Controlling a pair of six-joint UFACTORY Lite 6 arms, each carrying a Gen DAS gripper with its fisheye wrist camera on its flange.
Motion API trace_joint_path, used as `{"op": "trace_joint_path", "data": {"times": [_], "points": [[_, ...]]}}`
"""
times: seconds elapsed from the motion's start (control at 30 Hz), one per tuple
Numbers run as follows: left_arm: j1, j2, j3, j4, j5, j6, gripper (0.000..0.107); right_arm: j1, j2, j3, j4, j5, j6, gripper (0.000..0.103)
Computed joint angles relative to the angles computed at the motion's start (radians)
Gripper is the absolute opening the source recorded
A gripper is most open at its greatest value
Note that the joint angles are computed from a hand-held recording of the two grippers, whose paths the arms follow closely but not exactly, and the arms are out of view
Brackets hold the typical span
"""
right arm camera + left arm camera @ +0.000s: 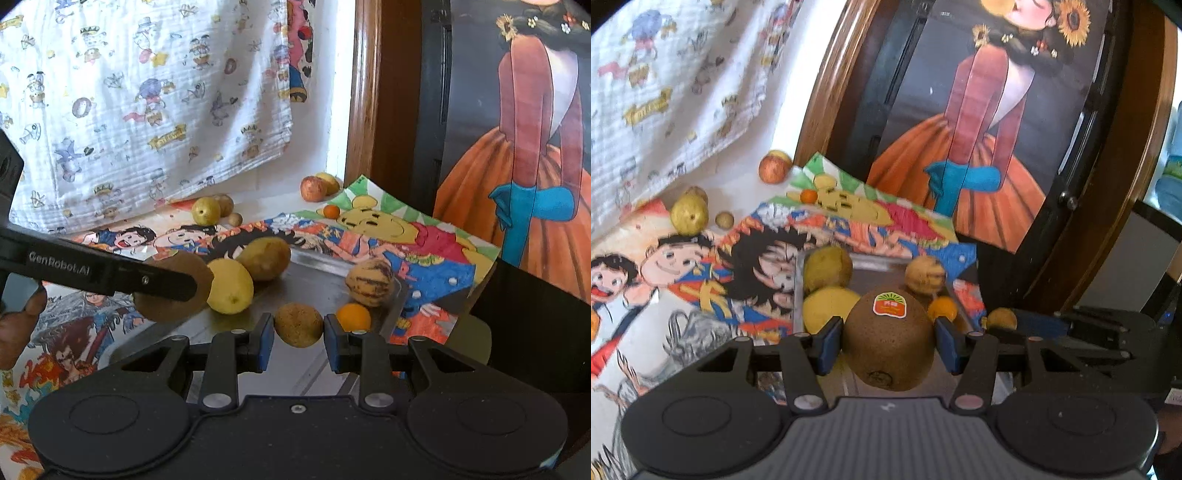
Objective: Organize fruits
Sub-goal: 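Lower kiwi into tray and open left gripper while right releases potato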
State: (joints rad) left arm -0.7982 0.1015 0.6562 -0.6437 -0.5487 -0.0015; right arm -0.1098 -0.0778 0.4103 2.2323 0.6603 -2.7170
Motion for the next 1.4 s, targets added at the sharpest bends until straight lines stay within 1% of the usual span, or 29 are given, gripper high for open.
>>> {"op": "trace_joint_path", "data": {"times": [0.27, 0.53, 0.77, 0.9, 1.3, 1.4], "points": [[-0.009, 0.083, 0.017, 0.015, 0.004, -0.041, 0.057, 0.008, 0.121, 0.035, 0.077, 0.026, -0.072, 0.031], [0.004, 0.146, 0.051, 0.062, 0.02, -0.086, 0.057, 0.028, 0.22, 0.089, 0.121, 0.043, -0.094, 0.031], [0.027, 0.189, 0.079, 0.098, 0.027, -0.124, 0.057, 0.077, 0.284, 0.133, 0.248, 0.012, -0.194, 0.031], [0.034, 0.198, 0.086, 0.113, 0.022, -0.137, 0.058, 0.088, 0.323, 0.156, 0.278, 0.002, -0.218, 0.031], [0.042, 0.203, 0.082, 0.146, 0.012, -0.168, 0.058, 0.095, 0.352, 0.166, 0.324, 0.007, -0.254, 0.031], [0.043, 0.203, 0.083, 0.145, 0.013, -0.171, 0.058, 0.096, 0.352, 0.165, 0.324, -0.004, -0.257, 0.033]]}}
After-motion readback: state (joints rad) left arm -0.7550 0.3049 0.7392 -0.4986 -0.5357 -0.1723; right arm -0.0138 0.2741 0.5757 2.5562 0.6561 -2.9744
